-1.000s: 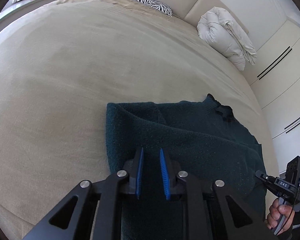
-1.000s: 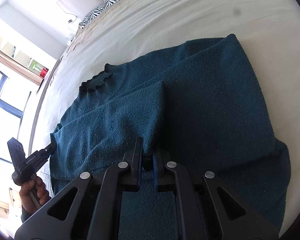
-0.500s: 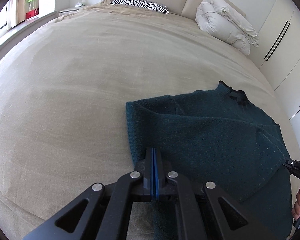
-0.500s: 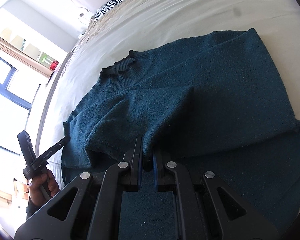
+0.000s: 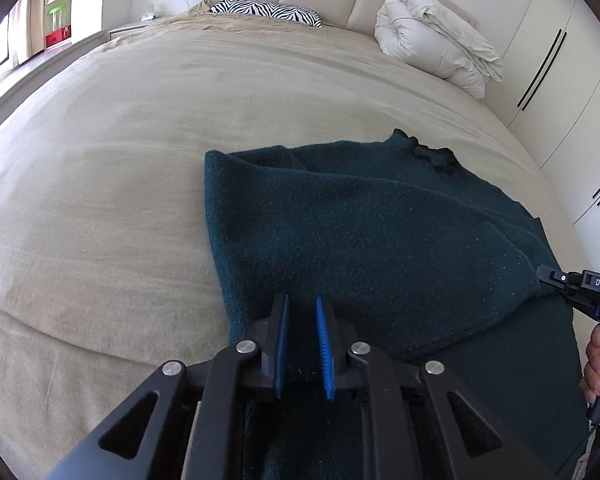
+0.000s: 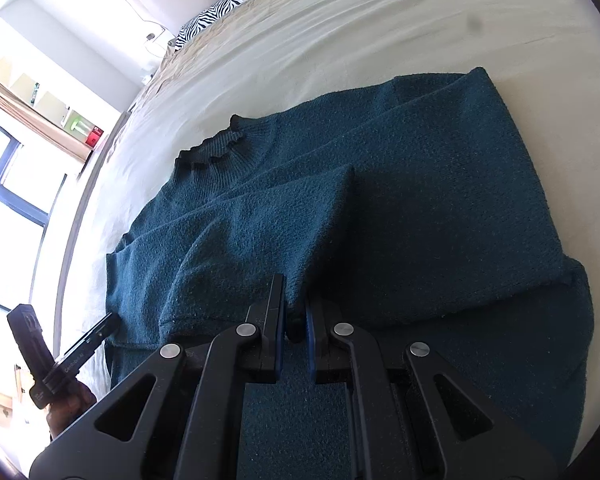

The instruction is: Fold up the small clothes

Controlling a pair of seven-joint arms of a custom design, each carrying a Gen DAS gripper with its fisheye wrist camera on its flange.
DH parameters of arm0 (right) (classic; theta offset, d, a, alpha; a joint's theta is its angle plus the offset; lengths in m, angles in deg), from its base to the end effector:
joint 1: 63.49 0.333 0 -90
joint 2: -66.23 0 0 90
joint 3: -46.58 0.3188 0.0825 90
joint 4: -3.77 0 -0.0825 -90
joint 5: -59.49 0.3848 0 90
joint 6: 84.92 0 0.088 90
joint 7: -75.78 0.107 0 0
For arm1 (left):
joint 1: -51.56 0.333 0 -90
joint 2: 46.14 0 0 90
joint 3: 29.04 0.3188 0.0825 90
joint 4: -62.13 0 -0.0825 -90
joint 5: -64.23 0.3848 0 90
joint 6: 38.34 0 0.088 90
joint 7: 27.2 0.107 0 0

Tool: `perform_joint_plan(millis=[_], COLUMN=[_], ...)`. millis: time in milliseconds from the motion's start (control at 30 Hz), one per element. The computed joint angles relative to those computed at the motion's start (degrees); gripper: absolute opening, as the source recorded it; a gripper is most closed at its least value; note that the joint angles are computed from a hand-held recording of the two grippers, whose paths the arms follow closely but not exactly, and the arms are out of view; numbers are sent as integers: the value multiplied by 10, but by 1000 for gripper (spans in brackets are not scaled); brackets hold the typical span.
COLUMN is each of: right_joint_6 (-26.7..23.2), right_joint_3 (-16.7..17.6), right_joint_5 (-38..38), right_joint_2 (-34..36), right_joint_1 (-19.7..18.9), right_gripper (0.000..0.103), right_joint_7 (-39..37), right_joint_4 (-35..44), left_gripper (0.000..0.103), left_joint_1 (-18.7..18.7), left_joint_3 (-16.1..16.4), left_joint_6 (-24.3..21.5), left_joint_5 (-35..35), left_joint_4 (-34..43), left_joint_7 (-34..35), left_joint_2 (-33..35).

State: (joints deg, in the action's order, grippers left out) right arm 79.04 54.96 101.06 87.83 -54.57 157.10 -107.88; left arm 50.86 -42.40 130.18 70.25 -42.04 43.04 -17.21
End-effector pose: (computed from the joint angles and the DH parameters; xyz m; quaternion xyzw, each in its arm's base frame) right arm 0.6347 0.1522 0.3387 -0.5920 0.7400 0.0001 0.3194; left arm 0.6796 -0.1559 0.3417 -0.6942 0.6484 -0.2858 0.1265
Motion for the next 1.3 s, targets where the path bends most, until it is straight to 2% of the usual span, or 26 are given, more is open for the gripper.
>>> perform_joint_plan(millis=[67,133,267,433,633,700,767,800,867,933,1033,1100,1200,1233,1267,1300], right_joint_6=[-1,-2,4,2,-2,-12,1,13,26,38,37,27,21,6,-13,-26], right_joint_3=[-3,-7,-19,-18,-28,-42,-87,-111,-126,-104,-20,35,80,102,106,90], right_joint_5=[-6,-11,-33,-46,-83,-107,-167,-203,-239,-238,-171,-106,-35,-2,19,24], right_joint_2=[-2,-1,7,24,32,26,9,1,-9,-13,5,30,77,99,120,135], right_joint_1=[2,3,7,2,10,19,57,77,84,65,4,-32,-55,-72,-77,-66], right_gripper=[7,7,7,8,8,11,14,14,14,14,14,14,14,14,14,14], right_joint_7=[0,5,26,34,46,67,131,167,207,205,125,55,-21,-50,-54,-33], right_joint_4=[-1,1,8,19,31,29,13,3,-7,-7,23,58,114,138,161,176], left_gripper=[16,16,15,14,13,13,15,22,31,35,35,35,35,35,35,35], left_joint_1=[-20,-23,1,-6,5,0,-18,-26,-31,-29,-26,-23,-38,-29,-29,-32], left_joint_3=[22,26,3,13,2,8,29,40,47,43,34,28,44,34,36,41], left_joint_6=[10,6,15,15,18,6,-2,3,15,11,-7,-33,-94,-100,-80,-67], left_joint_5=[20,31,24,35,22,22,34,41,49,53,50,42,46,36,36,43], left_joint_4=[-5,-4,-12,-20,-25,-28,-31,-33,-28,0,69,124,200,211,206,201], left_joint_7=[-14,-15,5,10,15,9,-12,-26,-42,-41,-33,-28,-36,-28,-29,-29], left_joint_2=[-1,-1,-1,-7,-10,-20,-35,-41,-46,-32,13,51,104,118,121,121])
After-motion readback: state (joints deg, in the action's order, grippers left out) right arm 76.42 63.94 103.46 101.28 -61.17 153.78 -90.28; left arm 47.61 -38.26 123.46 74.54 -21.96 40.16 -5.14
